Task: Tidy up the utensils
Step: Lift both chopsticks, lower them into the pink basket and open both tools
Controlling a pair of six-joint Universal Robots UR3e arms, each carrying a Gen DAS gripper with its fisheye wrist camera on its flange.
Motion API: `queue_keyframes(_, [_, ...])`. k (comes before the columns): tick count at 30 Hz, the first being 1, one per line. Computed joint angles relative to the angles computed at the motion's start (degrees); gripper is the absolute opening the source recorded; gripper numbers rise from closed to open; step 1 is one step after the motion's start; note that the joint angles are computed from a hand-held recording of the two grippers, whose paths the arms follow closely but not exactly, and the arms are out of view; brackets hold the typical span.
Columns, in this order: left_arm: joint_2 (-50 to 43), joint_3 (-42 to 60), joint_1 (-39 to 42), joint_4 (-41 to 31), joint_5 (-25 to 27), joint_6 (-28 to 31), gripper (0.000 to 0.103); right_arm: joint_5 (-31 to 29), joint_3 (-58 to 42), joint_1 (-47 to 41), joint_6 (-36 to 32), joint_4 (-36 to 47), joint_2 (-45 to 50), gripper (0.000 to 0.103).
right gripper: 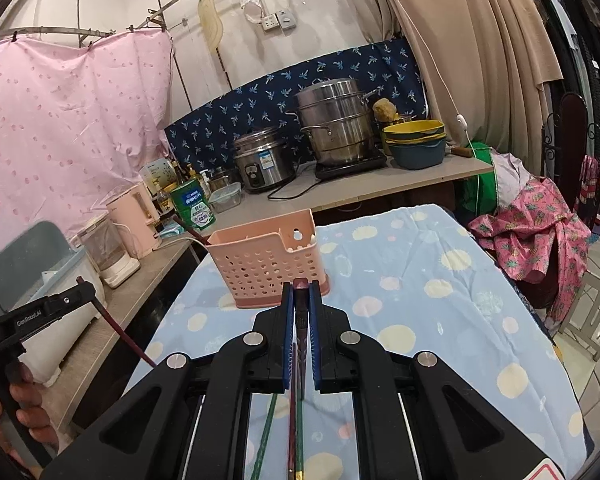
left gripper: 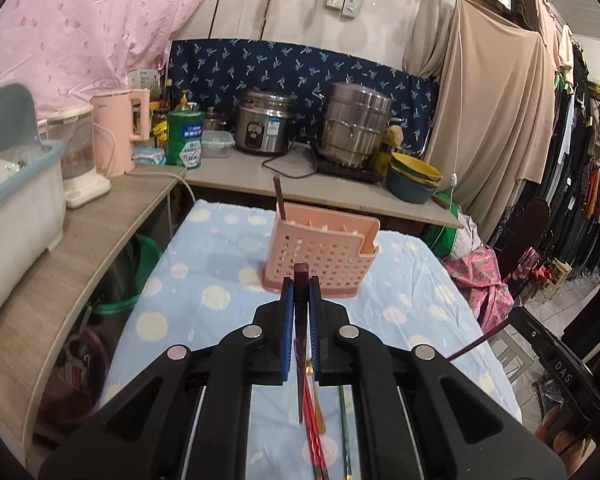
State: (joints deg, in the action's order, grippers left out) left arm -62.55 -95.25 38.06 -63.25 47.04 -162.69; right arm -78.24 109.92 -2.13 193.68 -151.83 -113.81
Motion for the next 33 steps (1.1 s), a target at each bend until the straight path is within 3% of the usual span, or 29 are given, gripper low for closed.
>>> queue_keyframes(13, [-19.77, 23.23, -10.23, 14.32, 6.68, -13.87, 0.007, -0.61, -22.52, 1.38, 2.67, -6.13, 18.99, 0.007])
queue_keyframes(20, [-32.6, 36.45, -16.18, 25.91, 14.0, -20.81, 0.007, 0.62, -35.53, 1.92, 6.22, -14.75, 31.89, 0.007])
queue_keyframes(26, [-44.19, 50.41, -18.61, 26.94, 16.44, -24.84, 0.007, -2.29, -50.39, 3.81, 7.2, -14.45, 43.64, 0.007])
queue_keyframes(33, [-53.92, 60.01, -22.0, 23.76, 20.32, -23.88, 0.007, -3.0, -67.28, 4.86, 6.69, -4.74, 55.63, 0.007])
